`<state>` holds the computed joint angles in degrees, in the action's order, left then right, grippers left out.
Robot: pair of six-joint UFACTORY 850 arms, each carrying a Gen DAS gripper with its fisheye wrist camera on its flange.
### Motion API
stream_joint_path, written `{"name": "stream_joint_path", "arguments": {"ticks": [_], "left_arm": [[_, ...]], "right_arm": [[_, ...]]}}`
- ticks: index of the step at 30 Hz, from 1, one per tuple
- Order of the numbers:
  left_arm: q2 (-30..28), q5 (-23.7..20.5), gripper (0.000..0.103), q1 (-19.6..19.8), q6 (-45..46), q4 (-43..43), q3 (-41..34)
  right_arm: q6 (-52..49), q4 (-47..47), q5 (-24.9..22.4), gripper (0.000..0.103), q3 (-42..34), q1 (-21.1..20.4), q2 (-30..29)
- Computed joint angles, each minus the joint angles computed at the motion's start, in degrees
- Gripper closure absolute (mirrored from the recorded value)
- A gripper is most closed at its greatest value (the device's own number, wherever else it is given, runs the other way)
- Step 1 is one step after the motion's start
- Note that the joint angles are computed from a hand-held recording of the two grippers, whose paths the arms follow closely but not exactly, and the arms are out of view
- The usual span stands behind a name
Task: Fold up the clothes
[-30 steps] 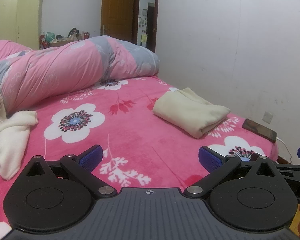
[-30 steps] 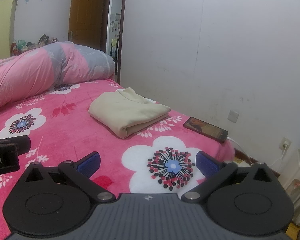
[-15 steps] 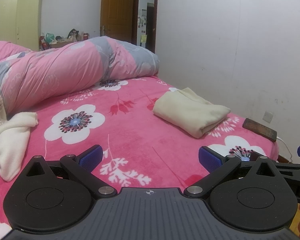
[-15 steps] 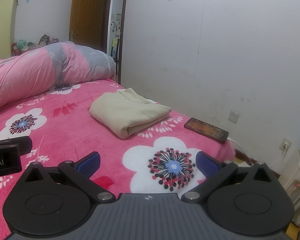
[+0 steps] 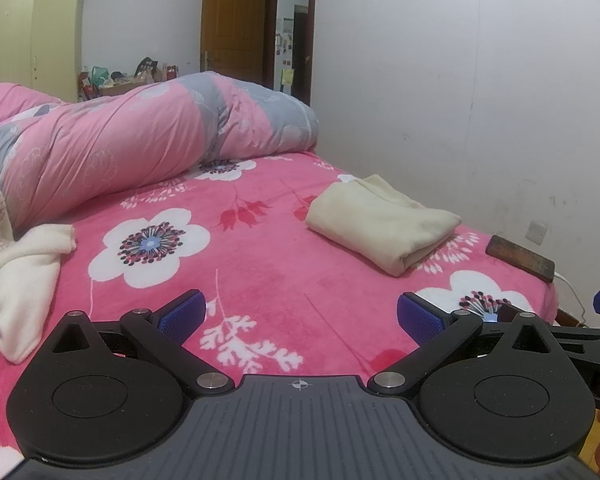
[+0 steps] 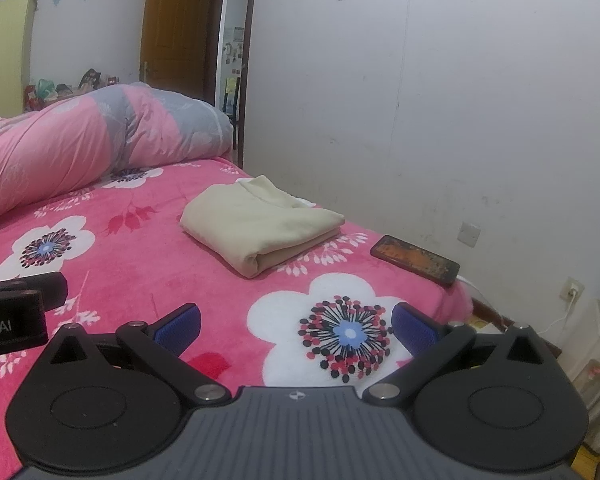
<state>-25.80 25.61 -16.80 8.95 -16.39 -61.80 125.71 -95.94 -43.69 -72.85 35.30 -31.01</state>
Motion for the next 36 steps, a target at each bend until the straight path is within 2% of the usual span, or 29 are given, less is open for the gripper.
{"name": "stream_joint_path", "arguments": {"ticks": [36], "left_arm": [[0.1,0.1,0.0,0.1,0.7,-0.5,0.3]], "right_arm": [[0.0,-0.1,0.2,0.0,-0.4,0.2,-0.5]]}}
